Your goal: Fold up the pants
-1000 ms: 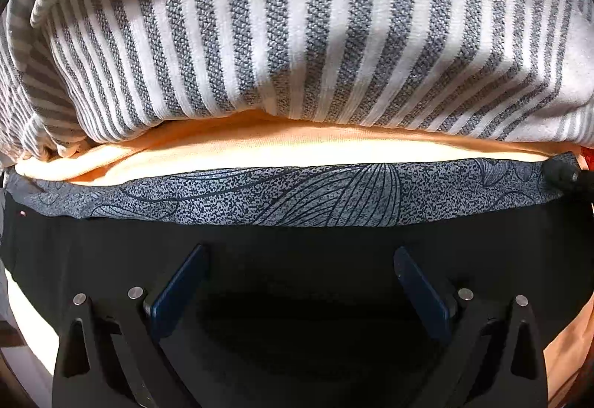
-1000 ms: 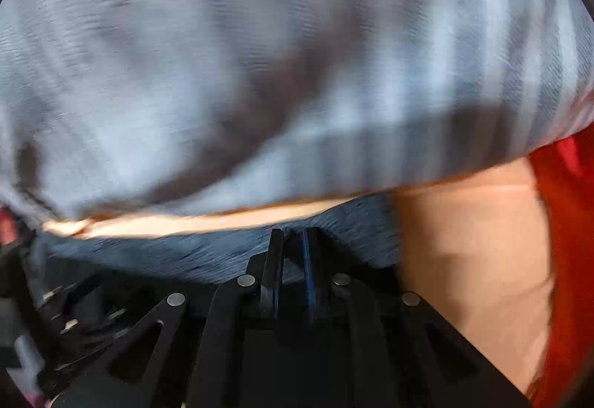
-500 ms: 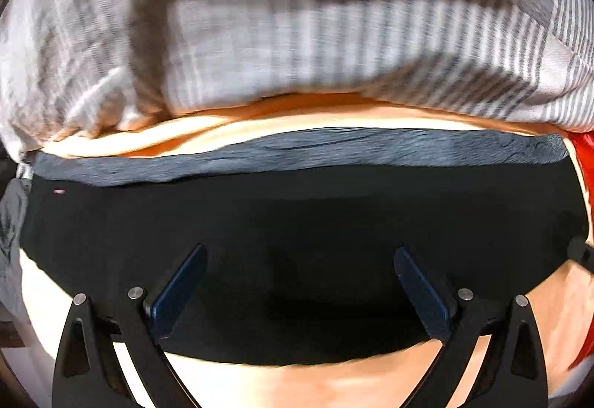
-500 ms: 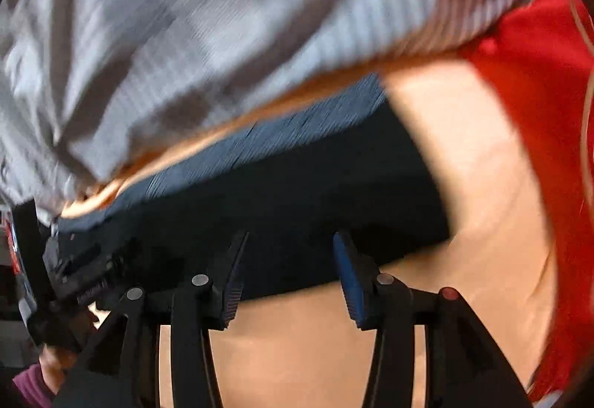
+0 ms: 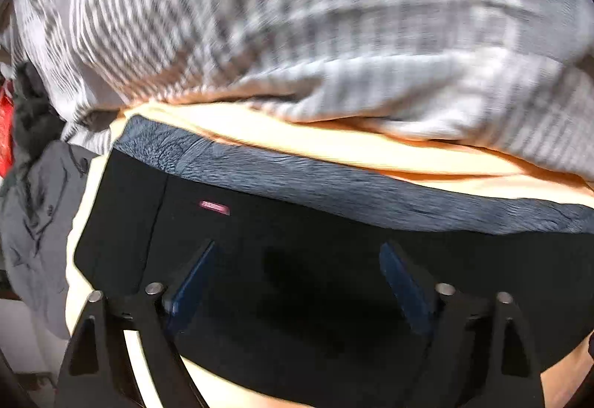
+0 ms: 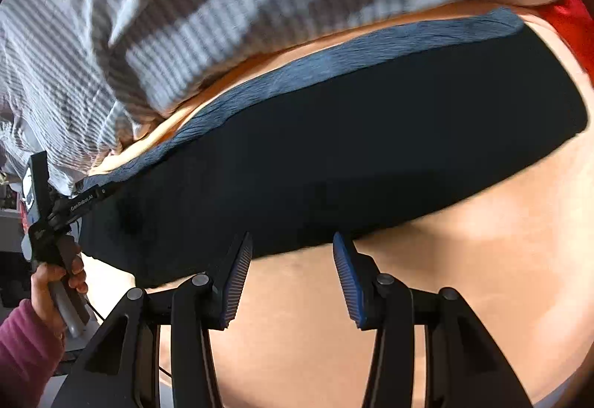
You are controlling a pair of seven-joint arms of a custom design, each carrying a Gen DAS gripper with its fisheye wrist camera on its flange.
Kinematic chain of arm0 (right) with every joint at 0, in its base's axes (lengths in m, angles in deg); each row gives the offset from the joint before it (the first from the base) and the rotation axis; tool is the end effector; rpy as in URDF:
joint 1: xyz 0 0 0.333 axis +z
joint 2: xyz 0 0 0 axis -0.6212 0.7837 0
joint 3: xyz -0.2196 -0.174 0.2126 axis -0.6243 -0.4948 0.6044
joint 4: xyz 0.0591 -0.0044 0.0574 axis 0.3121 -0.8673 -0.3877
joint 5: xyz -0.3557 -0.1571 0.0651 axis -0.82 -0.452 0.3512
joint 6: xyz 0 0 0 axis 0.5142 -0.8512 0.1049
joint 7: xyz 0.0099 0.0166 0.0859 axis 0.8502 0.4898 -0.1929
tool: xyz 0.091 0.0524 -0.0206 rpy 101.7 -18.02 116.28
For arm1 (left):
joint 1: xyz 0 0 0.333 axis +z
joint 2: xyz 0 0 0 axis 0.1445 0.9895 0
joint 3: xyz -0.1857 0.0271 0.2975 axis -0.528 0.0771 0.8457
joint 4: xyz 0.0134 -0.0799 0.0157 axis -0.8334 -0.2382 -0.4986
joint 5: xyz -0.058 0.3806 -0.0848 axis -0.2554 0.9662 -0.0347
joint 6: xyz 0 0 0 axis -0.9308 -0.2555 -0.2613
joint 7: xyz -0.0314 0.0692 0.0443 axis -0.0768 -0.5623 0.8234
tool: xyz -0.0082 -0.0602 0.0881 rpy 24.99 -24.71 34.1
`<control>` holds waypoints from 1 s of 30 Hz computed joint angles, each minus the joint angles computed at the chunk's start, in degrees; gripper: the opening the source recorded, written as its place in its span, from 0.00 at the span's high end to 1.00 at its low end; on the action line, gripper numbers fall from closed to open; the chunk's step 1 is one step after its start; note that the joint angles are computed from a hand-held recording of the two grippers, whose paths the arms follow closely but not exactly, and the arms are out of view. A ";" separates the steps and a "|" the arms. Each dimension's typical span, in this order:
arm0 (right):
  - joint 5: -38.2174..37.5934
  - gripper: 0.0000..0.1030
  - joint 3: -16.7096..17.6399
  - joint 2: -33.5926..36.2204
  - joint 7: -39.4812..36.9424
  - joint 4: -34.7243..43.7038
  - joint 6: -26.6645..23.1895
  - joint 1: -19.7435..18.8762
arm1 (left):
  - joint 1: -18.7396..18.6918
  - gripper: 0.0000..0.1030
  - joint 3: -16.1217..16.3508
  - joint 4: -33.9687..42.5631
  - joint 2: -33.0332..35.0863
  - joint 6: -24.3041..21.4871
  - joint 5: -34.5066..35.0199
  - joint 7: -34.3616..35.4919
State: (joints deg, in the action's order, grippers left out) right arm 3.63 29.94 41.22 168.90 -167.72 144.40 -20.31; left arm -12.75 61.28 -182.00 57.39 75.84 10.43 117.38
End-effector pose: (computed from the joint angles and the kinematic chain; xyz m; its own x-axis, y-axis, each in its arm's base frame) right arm 0.4237 0.1261 0.3837 -0.3482 -0.8427 -0.4106 -0.9061 0.4149 -0.0831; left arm 0.6021 -0.3117 0.3513 -0.0079 -0.9847 -0.1743 -0.9714 0.0489 -0.2322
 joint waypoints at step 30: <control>44.08 0.56 13.95 15.77 -31.24 14.68 -4.89 1.17 | 6.80 0.15 3.68 -14.92 -4.94 12.02 2.96 7.40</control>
